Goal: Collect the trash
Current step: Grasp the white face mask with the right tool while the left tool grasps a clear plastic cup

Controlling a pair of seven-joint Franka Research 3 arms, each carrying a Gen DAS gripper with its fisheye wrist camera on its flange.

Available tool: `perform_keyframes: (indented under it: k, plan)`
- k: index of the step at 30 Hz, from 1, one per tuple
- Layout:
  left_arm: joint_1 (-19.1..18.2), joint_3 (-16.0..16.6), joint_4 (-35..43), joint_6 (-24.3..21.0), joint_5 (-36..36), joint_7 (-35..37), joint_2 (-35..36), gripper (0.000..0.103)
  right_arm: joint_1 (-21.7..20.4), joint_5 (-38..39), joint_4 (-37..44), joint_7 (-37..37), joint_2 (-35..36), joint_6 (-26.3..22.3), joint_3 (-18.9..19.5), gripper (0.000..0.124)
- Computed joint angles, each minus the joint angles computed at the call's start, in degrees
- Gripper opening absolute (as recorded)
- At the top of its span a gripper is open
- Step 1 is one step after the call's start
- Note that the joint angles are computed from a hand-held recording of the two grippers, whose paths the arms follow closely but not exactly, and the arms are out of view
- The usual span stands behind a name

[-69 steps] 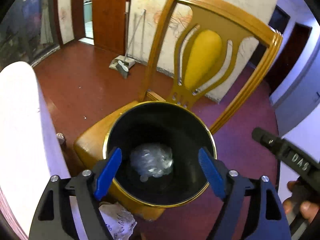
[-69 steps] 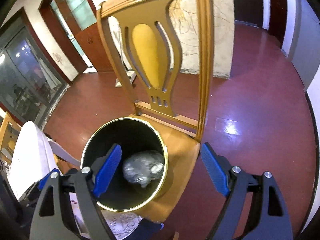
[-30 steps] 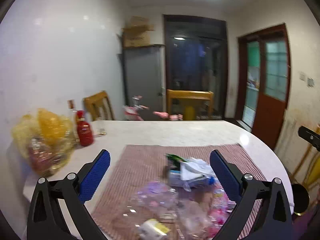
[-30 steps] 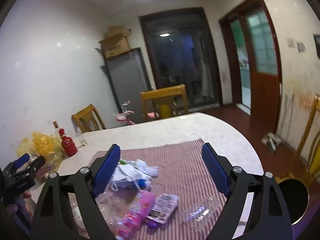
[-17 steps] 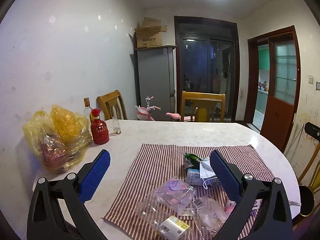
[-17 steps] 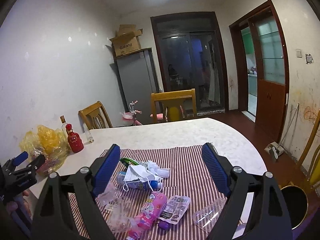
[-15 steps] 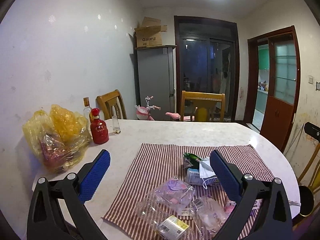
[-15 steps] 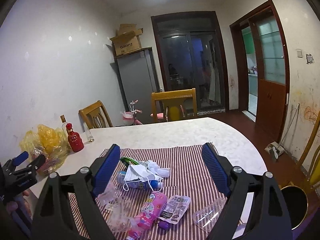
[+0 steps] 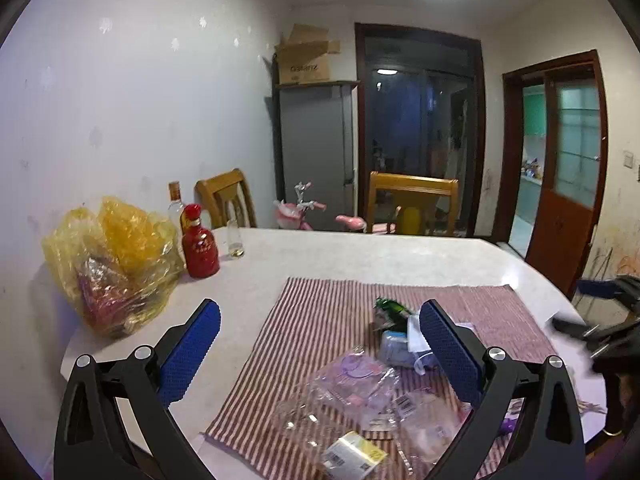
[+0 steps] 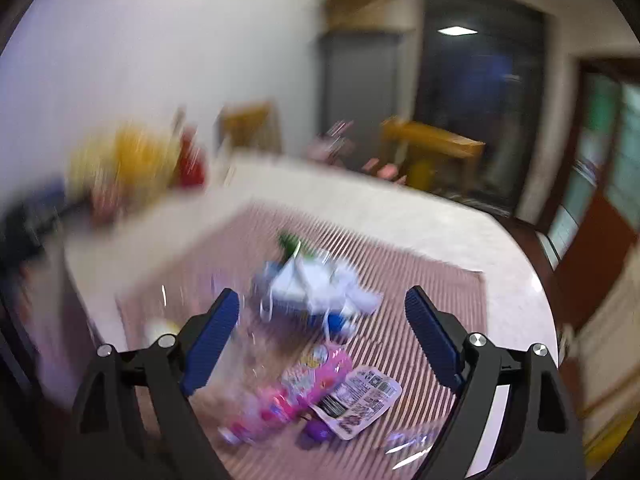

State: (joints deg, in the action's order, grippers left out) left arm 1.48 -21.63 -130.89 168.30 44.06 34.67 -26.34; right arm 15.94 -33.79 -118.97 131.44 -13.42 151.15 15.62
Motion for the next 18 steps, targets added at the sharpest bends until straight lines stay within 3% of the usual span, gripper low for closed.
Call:
perform_keyframes:
  k: [4, 9, 11, 14, 18]
  plan:
    - [-0.2, 0.67, 0.36, -2.28, -0.63, 0.2, 1.24, 0.097, 3.01, 5.4, 9.75, -13.88, 11.86, -4.9, -2.84, 0.083]
    - [-1.39, 2.95, 0.79, -4.1, -1.96, 1.26, 3.08, 0.097, 6.8, 10.0, 24.56, -28.86, 25.82, -18.01, -5.74, 0.072]
    - [-3.18, 5.09, 0.92, -4.76, -4.65, 3.52, 4.19, 0.097, 8.22, 10.03, 27.8, -31.5, 28.82, -21.37, -7.08, 0.07]
    - [-5.54, 7.97, 1.08, -5.29, -9.3, 7.51, 5.8, 0.097, 9.53, 12.1, 30.73, -33.91, 31.47, -23.32, -9.0, 0.059]
    - [-5.34, 8.24, 1.7, -6.56, -10.82, 9.97, 7.48, 0.097, 10.09, 18.2, 32.73, -34.44, 33.02, -23.57, -11.27, 0.046]
